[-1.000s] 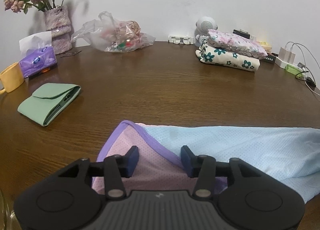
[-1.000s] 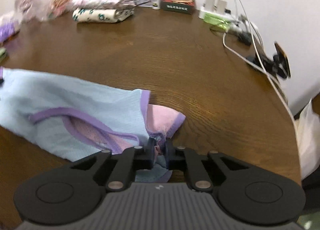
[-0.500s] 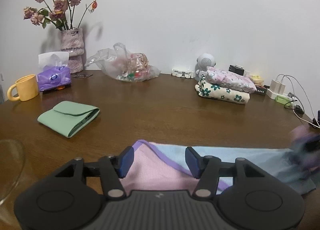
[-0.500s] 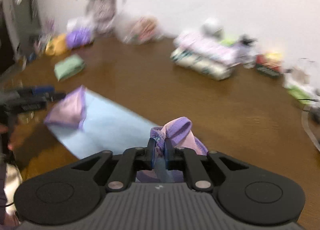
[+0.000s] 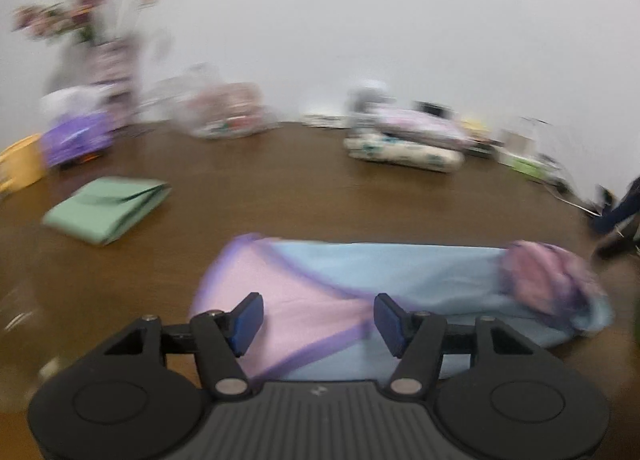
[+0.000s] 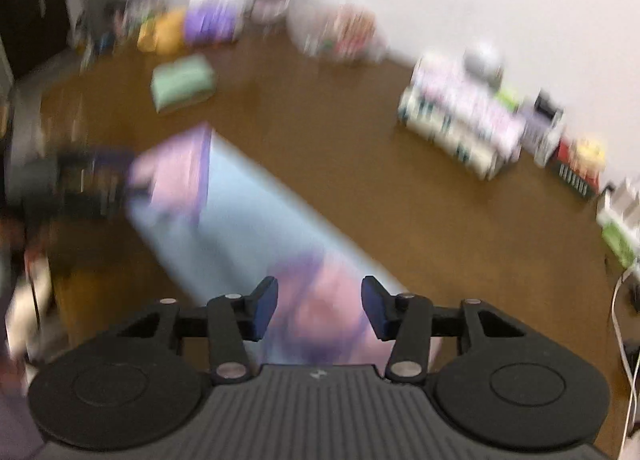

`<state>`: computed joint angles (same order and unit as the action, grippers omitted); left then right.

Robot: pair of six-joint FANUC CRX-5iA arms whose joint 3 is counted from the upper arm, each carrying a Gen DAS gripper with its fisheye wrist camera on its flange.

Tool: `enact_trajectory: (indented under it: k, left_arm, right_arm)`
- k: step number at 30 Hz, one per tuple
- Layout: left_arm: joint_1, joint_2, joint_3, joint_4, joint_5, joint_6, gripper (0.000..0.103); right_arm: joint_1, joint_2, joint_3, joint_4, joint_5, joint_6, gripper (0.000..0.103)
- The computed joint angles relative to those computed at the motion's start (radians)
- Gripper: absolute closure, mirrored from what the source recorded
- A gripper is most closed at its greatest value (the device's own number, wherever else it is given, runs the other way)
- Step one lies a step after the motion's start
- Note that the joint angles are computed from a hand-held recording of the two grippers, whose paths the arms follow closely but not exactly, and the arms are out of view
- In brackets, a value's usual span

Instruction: Fold clothes

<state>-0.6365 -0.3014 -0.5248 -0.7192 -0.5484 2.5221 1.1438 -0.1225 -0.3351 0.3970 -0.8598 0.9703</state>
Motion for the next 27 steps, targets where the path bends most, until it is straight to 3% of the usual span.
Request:
enact_trajectory:
  k: [2,5,8,11,14,20,27]
  left_arm:
    - [-0.010,0.060,0.048,0.048,-0.015,-0.125,0.043]
    - [-0.094,0.148,0.142,-0.029,-0.140,-0.066,0.043]
    - [-0.187,0.196,0.187,-0.133,-0.263,0.111,0.043]
    - [-0.245,0.226,0.206,-0.206,-0.375,0.232,0.043]
    - [-0.239,0.202,0.189,-0.192,-0.425,0.229,0.043]
    - [-0.197,0.163,0.163,-0.129,-0.480,0.237,0.044]
    - [-0.201,0.178,0.171,-0.132,-0.534,0.384,0.046]
  right_arm:
    - [0.024,-0.034,-0.058,-0.004,-0.015,-0.032,0.056]
    - [0.047,-0.081,-0.136,0.092,-0.001,-0.126,0.056]
    - [0.019,-0.081,-0.125,0.120,0.026,-0.096,0.056]
    - [-0.030,0.000,-0.009,0.029,0.010,0.081,0.053]
    - [-0.054,0.102,0.093,-0.016,-0.039,0.200,0.053]
    - [-0.066,0.201,0.197,-0.102,0.032,0.441,0.053]
    - [-0.086,0.559,0.618,-0.199,-0.036,0.662,0.058]
